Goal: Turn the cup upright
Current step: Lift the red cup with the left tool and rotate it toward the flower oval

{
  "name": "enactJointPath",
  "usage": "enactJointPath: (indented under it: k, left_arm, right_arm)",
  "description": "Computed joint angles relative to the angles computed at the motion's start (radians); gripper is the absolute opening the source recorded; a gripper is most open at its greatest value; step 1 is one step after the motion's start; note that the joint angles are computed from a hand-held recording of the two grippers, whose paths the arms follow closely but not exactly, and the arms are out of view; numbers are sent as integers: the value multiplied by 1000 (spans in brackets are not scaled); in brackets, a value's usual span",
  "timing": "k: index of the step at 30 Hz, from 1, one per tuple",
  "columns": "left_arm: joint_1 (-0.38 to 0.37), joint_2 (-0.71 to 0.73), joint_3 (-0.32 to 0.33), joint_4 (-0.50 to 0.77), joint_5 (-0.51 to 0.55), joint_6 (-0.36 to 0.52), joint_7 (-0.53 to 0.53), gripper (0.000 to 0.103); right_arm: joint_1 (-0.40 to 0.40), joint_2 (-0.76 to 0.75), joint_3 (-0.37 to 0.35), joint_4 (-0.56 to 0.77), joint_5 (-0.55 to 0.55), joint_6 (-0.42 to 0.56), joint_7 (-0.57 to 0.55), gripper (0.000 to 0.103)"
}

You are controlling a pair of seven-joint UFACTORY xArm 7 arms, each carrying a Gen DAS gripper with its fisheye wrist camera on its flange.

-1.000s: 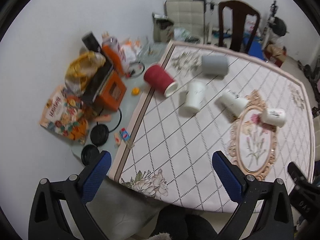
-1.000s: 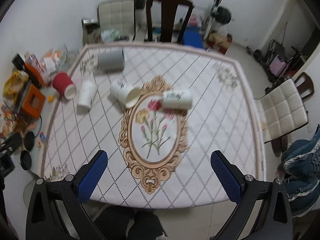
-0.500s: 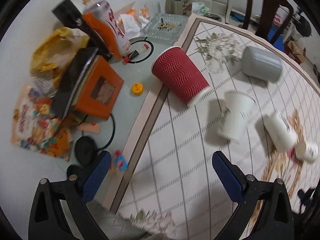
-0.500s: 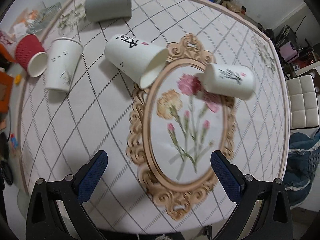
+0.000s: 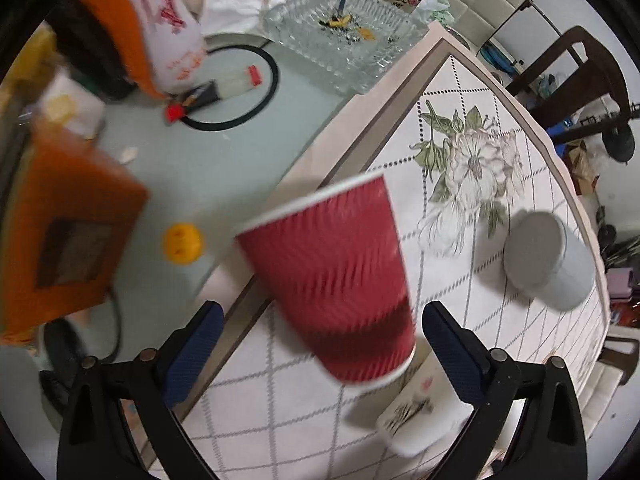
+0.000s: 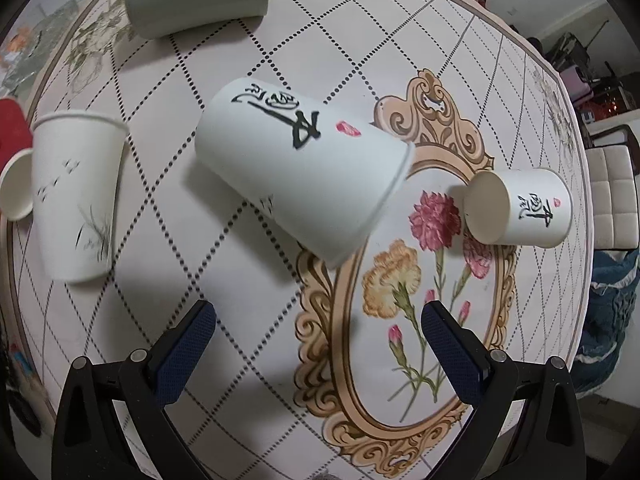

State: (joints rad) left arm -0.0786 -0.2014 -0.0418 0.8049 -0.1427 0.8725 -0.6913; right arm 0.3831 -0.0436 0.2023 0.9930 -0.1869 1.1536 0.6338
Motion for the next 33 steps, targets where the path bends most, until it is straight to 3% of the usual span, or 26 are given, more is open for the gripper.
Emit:
enactJointPath:
  k: [2,5,7,13,23,33]
  left_arm:
    - [1,50,6,25,-12,-12,17,101]
    - [2,109,5,55,-5,-21,28,85]
    - [1,123,6,53,-19,-47,53,79]
    - [-19,123,-32,99,235,10,25,78]
    - [-66,-21,-103,131,458,166,15,78]
    - [-125,-246,-196,89,447,322,2,78]
  right_arm:
    - [1,22,0,19,-3,0,9,103]
    - [4,44,-2,39,-7,3,20,103]
    - [6,51,-4,47,-5,7,24,103]
    - [7,42,-8,49,-7,15,36,103]
    - [-6,-94,-4,0,45,23,9,103]
    - [-57,-345,-21,-131,106,43,-92,103]
